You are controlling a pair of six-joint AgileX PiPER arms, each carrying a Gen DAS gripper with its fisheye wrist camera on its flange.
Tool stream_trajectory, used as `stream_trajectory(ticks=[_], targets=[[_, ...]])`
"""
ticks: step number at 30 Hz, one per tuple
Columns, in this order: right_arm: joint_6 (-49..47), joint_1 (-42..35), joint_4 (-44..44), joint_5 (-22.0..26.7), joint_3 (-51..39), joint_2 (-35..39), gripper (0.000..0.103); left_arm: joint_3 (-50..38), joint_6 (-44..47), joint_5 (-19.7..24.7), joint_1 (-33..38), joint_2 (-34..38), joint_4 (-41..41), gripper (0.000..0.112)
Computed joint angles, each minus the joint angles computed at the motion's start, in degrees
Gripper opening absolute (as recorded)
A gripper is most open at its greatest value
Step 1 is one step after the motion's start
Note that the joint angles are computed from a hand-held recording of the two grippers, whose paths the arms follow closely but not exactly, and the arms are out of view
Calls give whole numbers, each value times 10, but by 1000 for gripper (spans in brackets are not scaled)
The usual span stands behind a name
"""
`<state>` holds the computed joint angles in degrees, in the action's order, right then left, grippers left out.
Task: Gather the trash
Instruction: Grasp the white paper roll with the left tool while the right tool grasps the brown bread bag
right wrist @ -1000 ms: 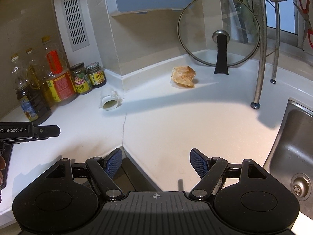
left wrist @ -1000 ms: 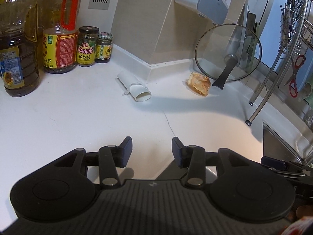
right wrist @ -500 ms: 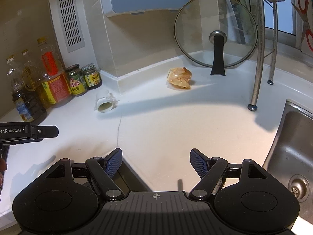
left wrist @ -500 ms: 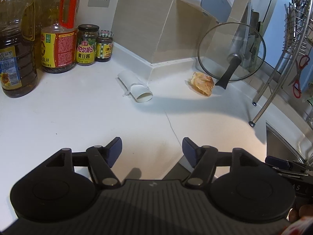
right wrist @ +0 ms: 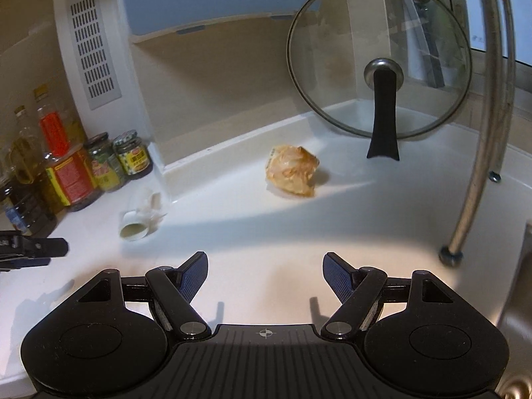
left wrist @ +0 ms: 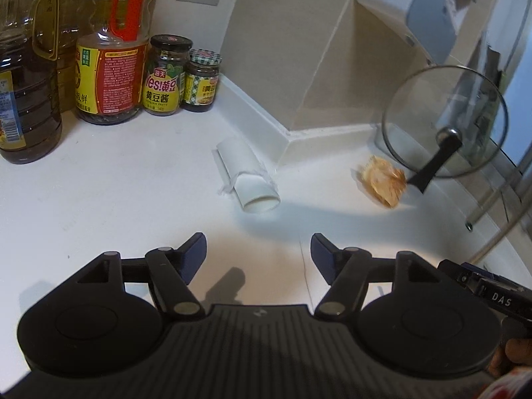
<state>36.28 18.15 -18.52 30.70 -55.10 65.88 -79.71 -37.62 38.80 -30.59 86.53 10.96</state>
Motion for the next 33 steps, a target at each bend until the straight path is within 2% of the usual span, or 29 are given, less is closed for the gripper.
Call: stream_trajectory(ticks=[3,7,13,22,33], targets=[[-157,-79,129,-50,-12,39,76,-41,-21,11,-2,40,22,66],[-337,-152,289,-79,-45,102,76,-96,-48,32,-10,87,66,66],[-502,-204,430,-81,-117,193,76,-181,-25,53,-11,157,80,66],[-574,-228,486,-72,-189,270,76,-349,16,127,0,282,72,67],[-554,-230,472,-69,-199,289,76,-641,38,293,6,462,49,65]])
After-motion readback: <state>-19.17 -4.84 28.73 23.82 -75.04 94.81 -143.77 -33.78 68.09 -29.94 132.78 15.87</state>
